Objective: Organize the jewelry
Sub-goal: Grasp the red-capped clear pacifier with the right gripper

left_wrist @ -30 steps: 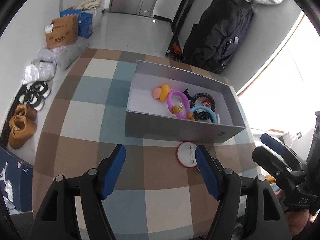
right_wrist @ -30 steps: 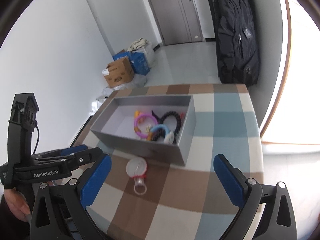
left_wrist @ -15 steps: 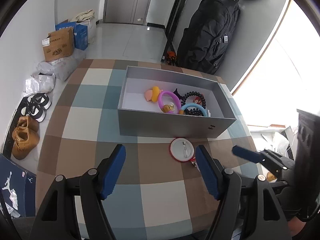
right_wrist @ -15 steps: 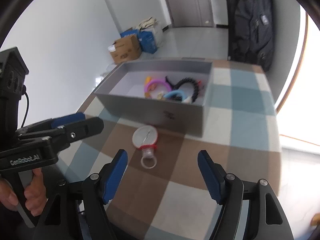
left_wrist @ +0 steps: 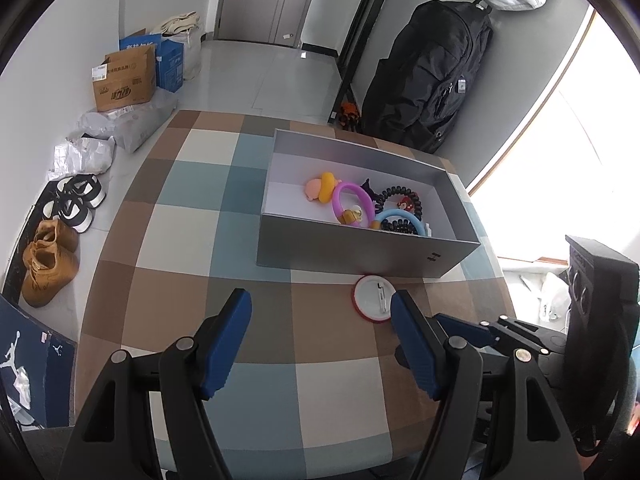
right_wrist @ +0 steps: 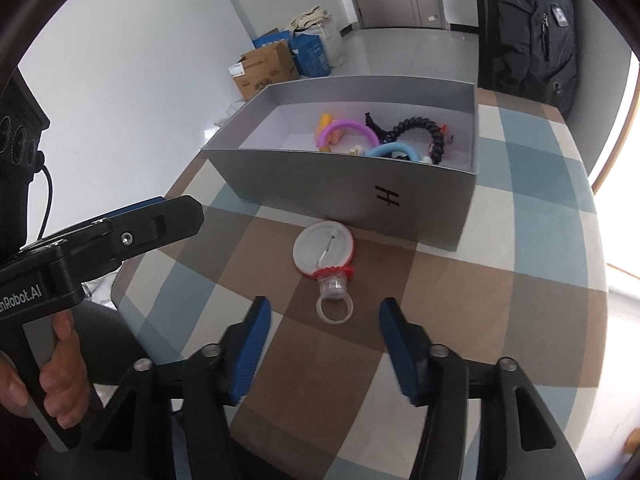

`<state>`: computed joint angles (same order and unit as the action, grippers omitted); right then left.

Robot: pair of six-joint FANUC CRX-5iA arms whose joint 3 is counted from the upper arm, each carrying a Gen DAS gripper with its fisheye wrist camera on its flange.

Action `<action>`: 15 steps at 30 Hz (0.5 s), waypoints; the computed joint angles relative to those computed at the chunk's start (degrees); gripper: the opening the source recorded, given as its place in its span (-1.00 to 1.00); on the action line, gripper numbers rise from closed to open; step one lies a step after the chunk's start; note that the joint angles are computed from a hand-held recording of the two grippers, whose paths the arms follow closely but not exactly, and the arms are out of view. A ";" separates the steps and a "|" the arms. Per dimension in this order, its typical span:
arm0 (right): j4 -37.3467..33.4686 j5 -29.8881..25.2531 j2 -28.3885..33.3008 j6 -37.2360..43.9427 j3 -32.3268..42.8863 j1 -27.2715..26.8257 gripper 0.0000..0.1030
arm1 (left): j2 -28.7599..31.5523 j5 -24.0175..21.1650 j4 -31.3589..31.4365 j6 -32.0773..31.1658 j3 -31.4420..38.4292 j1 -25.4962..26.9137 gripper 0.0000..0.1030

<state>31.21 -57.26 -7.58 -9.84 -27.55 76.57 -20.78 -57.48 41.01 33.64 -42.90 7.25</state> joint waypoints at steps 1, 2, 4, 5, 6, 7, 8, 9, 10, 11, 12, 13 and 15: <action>-0.43 -0.16 0.50 0.62 0.44 -0.40 -0.12 | 0.14 -0.08 0.00 0.14 0.08 0.03 0.32; -0.69 -0.02 0.77 0.81 0.55 -0.65 -0.13 | 0.30 -0.19 0.05 0.26 0.17 0.11 0.32; -0.53 -0.34 1.45 1.16 1.01 -0.92 -0.22 | 0.55 -0.50 0.09 0.46 0.34 0.22 0.32; -0.76 -0.36 1.75 1.61 1.33 -1.14 -0.27 | 0.80 -0.75 0.14 0.63 0.48 0.27 0.32; -0.88 -0.24 1.98 1.87 1.49 -1.30 -0.41 | 0.93 -0.94 0.15 0.74 0.57 0.33 0.32; -0.97 -0.33 2.26 2.12 1.72 -1.46 -0.61 | 1.02 -1.02 0.14 0.82 0.61 0.38 0.32; -1.42 -0.73 2.81 2.82 2.29 -1.67 -0.63 | 1.15 -1.17 0.15 0.88 0.65 0.44 0.32; -1.21 -0.97 3.20 3.02 2.52 -1.74 -0.64 | 1.34 -1.31 0.05 1.03 0.76 0.44 0.32; -1.15 -1.60 3.43 3.27 2.81 -1.61 -0.64 | 1.60 -1.41 -0.15 1.31 0.95 0.42 0.32; -1.11 -2.50 3.81 3.74 3.27 -1.48 -0.64 | 1.89 -1.50 -0.33 1.61 1.11 0.37 0.32; -0.99 -3.24 4.18 4.07 3.65 -1.41 -0.64 | 2.11 -1.65 -0.42 1.78 1.26 0.36 0.32; -0.92 -3.30 4.22 4.02 3.65 -1.43 -0.64 | 2.34 -1.76 -0.49 1.96 1.40 0.37 0.32; -0.47 -3.50 3.94 2.95 3.29 -1.25 -0.64 | 2.91 -2.35 -0.53 2.33 1.75 0.39 0.32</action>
<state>30.74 -60.76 -3.64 -6.89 -24.26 75.32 -17.87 -59.83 40.48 35.97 -41.15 7.65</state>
